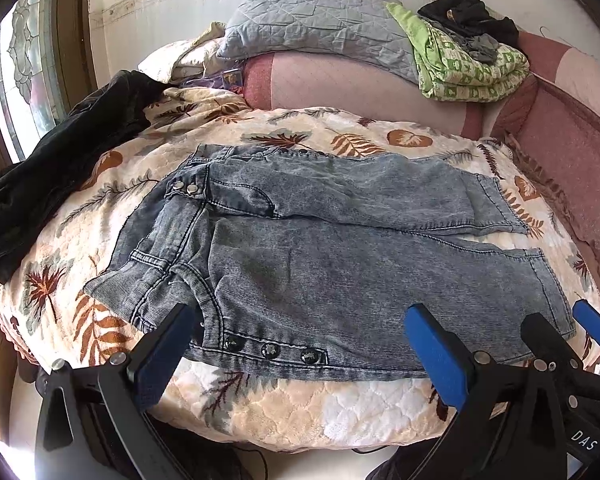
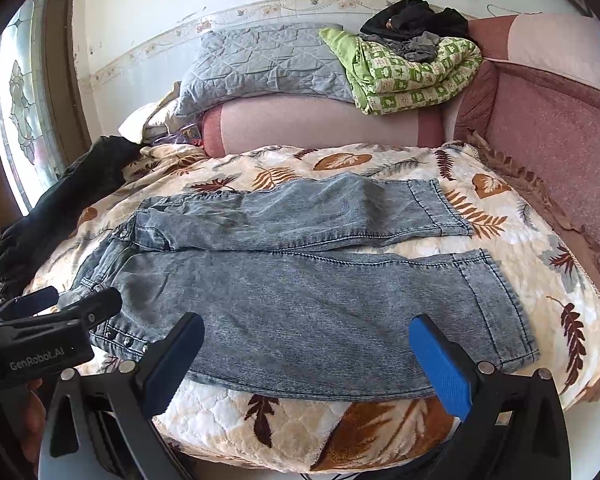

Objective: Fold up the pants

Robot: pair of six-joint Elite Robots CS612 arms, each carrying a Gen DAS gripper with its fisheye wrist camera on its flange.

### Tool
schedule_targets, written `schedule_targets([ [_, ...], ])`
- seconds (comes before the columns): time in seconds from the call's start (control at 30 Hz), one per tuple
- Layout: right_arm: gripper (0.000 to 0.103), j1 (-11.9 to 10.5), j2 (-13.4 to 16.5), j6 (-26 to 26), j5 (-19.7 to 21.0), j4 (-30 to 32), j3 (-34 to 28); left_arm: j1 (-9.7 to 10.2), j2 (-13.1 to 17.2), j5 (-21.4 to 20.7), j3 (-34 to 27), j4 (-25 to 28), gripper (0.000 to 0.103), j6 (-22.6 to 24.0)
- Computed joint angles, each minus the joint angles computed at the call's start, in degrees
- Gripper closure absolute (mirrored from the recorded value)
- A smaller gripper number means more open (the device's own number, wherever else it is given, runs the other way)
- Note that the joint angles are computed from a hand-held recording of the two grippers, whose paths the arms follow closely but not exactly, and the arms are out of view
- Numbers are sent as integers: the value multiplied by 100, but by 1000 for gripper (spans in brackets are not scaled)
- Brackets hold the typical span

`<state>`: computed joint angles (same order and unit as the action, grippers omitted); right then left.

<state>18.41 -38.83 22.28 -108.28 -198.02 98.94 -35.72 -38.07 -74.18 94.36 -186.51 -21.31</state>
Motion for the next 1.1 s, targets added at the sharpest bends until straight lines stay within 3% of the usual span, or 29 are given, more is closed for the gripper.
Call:
schedule_targets([
  [1.1, 0, -40, 66, 10, 220, 51, -83, 51, 72, -45, -54, 196, 0, -51],
])
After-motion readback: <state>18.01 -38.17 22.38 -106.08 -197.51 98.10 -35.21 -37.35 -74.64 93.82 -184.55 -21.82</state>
